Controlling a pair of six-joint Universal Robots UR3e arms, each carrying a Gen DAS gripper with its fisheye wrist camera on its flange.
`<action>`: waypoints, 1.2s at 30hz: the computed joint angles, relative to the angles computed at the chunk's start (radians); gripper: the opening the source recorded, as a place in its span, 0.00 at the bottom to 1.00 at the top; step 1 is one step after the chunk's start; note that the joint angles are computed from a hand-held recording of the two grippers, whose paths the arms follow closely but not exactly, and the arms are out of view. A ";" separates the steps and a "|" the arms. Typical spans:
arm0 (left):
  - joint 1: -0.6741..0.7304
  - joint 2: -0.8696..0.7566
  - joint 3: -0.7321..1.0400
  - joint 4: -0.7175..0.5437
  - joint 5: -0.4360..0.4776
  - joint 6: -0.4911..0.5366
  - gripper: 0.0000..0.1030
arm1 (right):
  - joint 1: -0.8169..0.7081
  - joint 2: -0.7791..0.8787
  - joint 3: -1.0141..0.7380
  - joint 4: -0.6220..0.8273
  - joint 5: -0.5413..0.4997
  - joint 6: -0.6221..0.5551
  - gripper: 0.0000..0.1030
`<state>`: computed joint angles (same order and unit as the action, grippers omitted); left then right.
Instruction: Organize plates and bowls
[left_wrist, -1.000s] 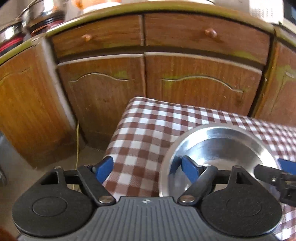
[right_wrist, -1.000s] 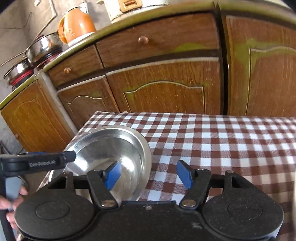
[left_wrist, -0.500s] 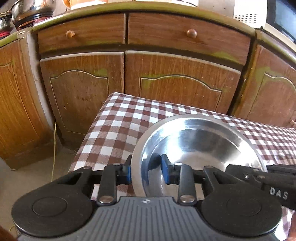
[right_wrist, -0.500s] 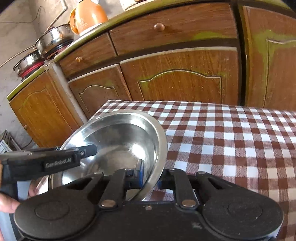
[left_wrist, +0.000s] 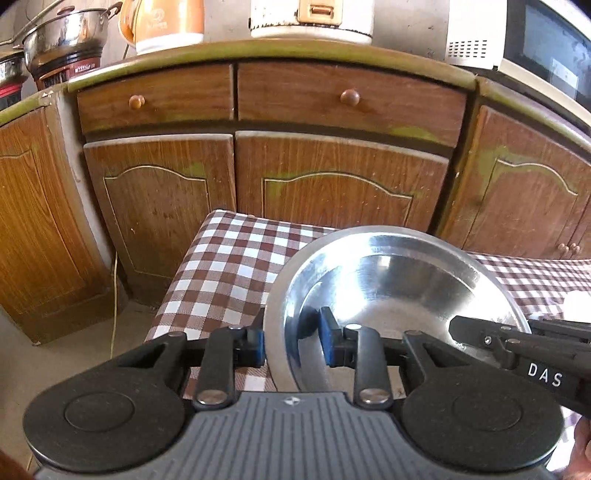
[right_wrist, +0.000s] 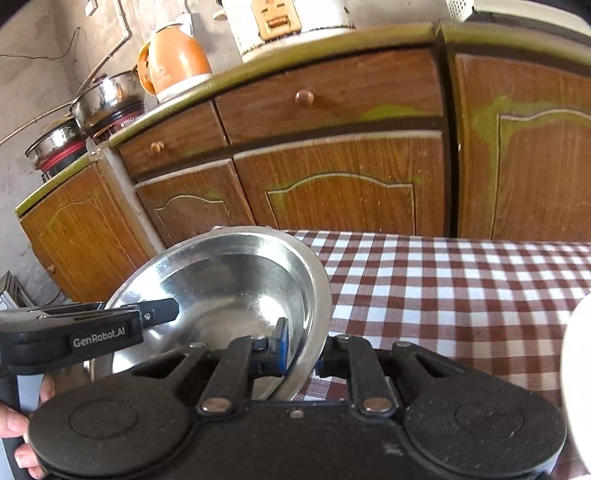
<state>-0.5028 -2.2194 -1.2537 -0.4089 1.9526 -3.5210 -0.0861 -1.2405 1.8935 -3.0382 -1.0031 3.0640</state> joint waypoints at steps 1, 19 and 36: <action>-0.008 0.011 0.003 -0.024 0.004 -0.009 0.28 | -0.009 -0.025 0.013 0.014 0.005 -0.005 0.17; -0.133 0.236 -0.099 -0.173 0.107 -0.104 0.26 | -0.132 -0.510 0.207 0.329 0.108 -0.116 0.15; -0.236 0.379 -0.177 -0.276 0.206 -0.194 0.26 | -0.253 -0.892 0.250 0.727 0.212 -0.222 0.15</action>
<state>-0.7388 -1.8402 -1.4305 -0.6852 2.1588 -3.7150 -0.3389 -2.1326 2.1437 -2.3115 -0.7910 2.8416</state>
